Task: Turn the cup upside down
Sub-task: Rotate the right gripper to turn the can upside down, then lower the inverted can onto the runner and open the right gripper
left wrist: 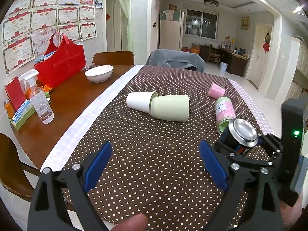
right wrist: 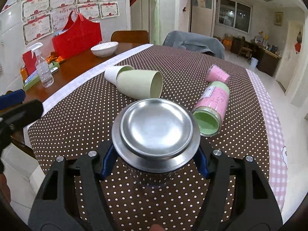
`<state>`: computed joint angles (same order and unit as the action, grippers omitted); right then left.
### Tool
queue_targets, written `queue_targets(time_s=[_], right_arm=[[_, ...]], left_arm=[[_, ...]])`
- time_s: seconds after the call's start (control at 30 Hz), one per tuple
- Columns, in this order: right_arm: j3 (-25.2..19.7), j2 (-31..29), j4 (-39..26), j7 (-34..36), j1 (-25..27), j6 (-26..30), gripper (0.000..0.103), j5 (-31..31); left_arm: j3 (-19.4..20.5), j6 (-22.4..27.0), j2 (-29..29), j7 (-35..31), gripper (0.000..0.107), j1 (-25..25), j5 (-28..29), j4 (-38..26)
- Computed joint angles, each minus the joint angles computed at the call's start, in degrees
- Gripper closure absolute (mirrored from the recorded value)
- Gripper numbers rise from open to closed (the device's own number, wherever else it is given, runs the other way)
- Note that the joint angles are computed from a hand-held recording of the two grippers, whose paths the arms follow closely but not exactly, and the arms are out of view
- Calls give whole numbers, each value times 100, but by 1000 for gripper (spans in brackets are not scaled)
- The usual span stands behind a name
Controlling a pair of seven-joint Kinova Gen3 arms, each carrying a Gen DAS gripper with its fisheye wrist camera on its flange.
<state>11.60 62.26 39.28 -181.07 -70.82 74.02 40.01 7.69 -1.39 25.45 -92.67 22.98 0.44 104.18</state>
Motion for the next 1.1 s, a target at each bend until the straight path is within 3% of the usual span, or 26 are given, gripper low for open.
queue_targets(time_s=[0.33, 0.37, 0.43, 0.67, 1.1], right_arm=[[-61, 41, 69, 0, 127, -241, 34, -188], [-37, -14, 204, -127, 110, -356, 20, -169], [27, -149, 521, -439, 45, -585, 6, -74], [5, -367, 879, -872, -4, -814, 6, 95], [-52, -517, 827, -1105, -76, -629, 6, 196]], left_arm=[[59, 8, 15, 7, 17, -62, -18, 18], [66, -3, 11, 9, 17, -71, -17, 28], [85, -14, 0, 12, 17, -97, -19, 41], [173, -70, -62, 13, 17, -177, -39, 103], [173, -165, -263, -23, 17, -139, -67, 241]])
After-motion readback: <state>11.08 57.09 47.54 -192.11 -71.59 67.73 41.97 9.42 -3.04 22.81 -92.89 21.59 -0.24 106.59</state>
